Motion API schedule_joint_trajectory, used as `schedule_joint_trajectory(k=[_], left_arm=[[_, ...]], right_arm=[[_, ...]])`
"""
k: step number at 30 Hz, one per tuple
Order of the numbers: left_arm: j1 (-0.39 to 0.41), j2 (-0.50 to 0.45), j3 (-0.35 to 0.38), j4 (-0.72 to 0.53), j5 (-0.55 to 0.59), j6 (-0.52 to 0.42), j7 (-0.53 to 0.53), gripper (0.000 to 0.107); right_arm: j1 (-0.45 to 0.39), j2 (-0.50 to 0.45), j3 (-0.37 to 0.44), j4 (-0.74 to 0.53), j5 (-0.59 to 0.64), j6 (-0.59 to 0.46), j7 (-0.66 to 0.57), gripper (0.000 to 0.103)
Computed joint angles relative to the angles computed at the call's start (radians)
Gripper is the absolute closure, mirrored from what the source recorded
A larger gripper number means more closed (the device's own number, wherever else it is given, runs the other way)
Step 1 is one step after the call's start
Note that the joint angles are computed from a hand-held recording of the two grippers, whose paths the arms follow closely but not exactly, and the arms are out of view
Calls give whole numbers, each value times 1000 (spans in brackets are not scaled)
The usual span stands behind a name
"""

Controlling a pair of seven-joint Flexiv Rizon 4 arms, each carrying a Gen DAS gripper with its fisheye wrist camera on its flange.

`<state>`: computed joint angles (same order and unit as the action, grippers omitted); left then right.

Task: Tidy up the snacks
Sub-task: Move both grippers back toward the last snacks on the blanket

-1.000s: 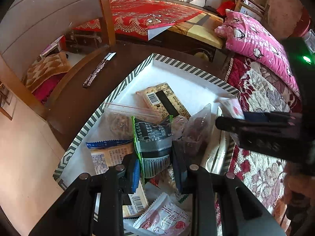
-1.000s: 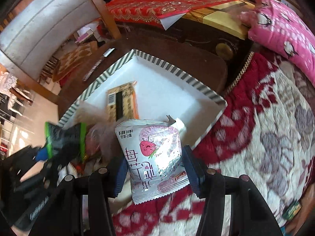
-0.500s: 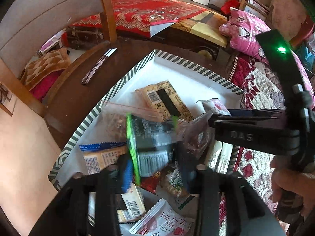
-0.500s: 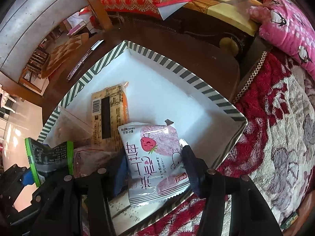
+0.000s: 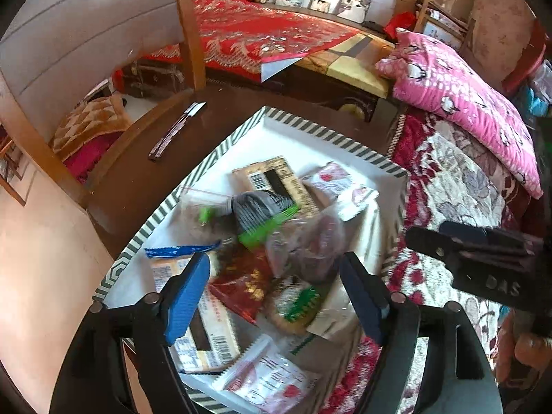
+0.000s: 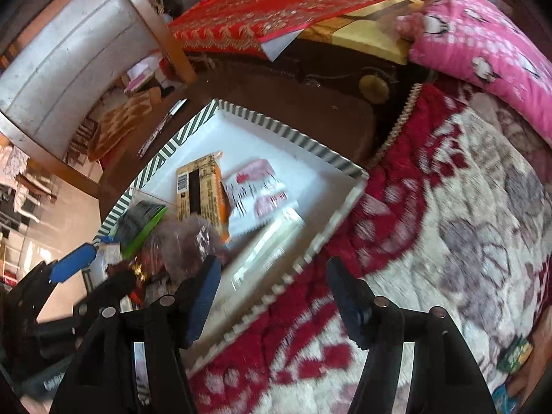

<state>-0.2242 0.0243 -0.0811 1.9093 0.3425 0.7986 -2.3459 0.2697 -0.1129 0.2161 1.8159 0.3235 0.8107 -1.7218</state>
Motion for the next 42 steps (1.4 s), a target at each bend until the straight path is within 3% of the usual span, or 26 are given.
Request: schedule_joint_trajectory(k=[6, 21, 42], left_arm=[[-32, -33, -28, -52, 15, -9, -1, 25], [-173, -186, -44, -213, -2, -25, 50, 24], [-300, -403, -22, -432, -101, -72, 197, 24]], right_arm=[[-54, 97, -32, 72, 86, -25, -41, 33], [-128, 256, -139, 213, 124, -56, -77, 32], [-281, 282, -248, 280, 25, -91, -85, 30]])
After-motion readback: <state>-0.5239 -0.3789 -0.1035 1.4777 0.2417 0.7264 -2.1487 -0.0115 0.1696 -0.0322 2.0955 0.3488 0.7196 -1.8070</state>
